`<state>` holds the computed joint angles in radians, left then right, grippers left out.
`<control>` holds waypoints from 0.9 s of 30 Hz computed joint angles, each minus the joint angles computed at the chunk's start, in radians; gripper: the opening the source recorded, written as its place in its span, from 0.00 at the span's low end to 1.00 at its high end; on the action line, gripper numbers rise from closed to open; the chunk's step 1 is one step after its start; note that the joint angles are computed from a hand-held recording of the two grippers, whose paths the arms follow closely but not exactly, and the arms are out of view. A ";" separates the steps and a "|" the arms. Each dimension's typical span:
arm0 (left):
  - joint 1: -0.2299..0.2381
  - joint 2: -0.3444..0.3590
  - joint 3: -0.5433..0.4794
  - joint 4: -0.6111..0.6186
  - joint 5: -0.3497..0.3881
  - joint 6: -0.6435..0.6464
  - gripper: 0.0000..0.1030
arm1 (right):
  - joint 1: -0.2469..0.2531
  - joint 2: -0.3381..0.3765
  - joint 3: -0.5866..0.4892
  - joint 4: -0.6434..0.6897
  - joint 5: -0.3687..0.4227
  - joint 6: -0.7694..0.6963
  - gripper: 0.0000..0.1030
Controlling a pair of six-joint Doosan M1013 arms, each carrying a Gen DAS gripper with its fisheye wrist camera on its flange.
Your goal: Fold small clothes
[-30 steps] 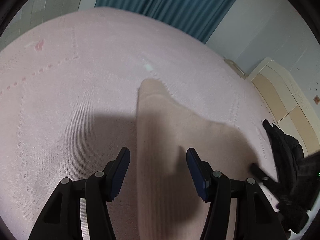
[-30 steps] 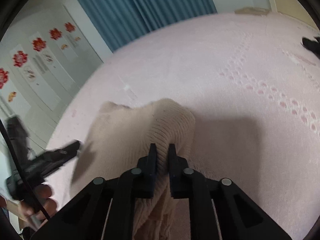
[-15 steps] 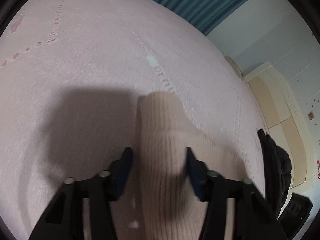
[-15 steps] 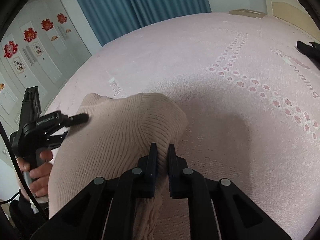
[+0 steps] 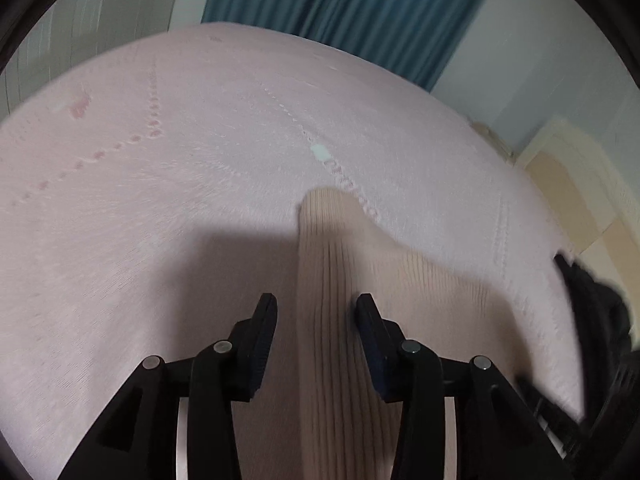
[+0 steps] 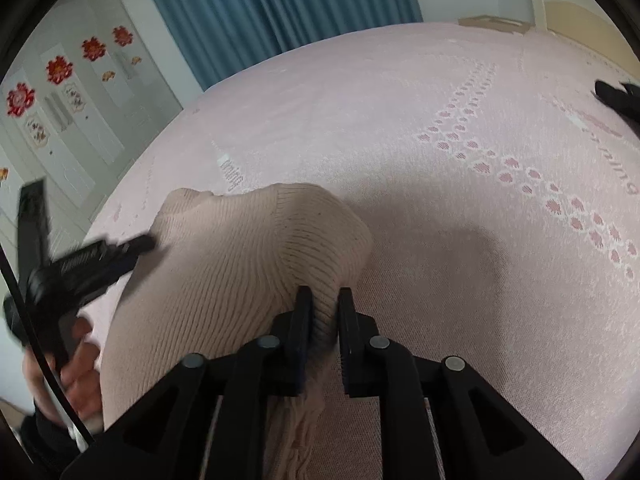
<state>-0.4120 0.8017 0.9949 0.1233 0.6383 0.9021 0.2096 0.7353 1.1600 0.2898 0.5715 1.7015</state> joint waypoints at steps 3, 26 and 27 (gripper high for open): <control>-0.034 -0.062 0.105 0.192 -0.022 -0.142 0.44 | -0.013 0.002 0.003 0.094 0.004 -0.044 0.18; 0.000 -0.120 0.244 -0.111 -0.202 -0.058 0.53 | -0.009 -0.036 0.054 0.093 -0.069 -0.020 0.25; 0.001 -0.120 0.244 -0.131 -0.204 -0.042 0.53 | -0.014 -0.036 0.055 0.125 -0.061 -0.028 0.25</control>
<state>-0.4110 0.6813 1.2390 -0.0076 0.4341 0.8605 0.1954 0.6997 1.2152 0.4149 0.5101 1.6733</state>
